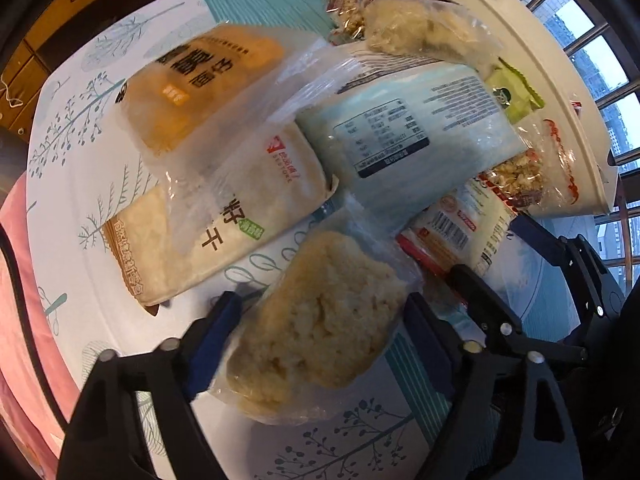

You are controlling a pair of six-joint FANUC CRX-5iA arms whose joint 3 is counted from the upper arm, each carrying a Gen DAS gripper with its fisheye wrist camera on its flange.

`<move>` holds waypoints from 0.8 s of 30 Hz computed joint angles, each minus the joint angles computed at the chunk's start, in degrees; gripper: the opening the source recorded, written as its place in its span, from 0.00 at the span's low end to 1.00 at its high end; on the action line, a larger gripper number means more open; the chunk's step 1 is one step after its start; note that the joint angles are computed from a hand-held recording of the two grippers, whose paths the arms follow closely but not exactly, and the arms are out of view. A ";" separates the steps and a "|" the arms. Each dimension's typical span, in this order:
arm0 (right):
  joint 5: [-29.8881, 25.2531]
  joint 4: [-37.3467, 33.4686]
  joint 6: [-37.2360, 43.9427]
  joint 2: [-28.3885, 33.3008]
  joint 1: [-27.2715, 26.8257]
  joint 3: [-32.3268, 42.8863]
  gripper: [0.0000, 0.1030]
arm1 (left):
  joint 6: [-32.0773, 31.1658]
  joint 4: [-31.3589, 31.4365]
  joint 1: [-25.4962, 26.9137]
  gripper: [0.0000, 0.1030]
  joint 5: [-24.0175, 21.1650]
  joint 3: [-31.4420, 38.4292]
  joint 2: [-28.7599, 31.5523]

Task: Organize snacks
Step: 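Grasp the clear bag of crumbly bread with the left tool and lift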

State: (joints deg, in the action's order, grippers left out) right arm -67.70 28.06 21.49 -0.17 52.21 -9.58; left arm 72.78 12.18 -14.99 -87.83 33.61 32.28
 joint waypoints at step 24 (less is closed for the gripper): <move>3.43 -0.76 2.54 -1.19 -0.94 -1.53 0.63 | 4.78 2.63 0.63 0.55 5.64 -12.60 -10.32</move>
State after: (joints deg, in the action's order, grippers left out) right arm -64.27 27.30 24.03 -1.36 51.27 -11.12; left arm 77.56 14.81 -14.36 -82.19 21.01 21.96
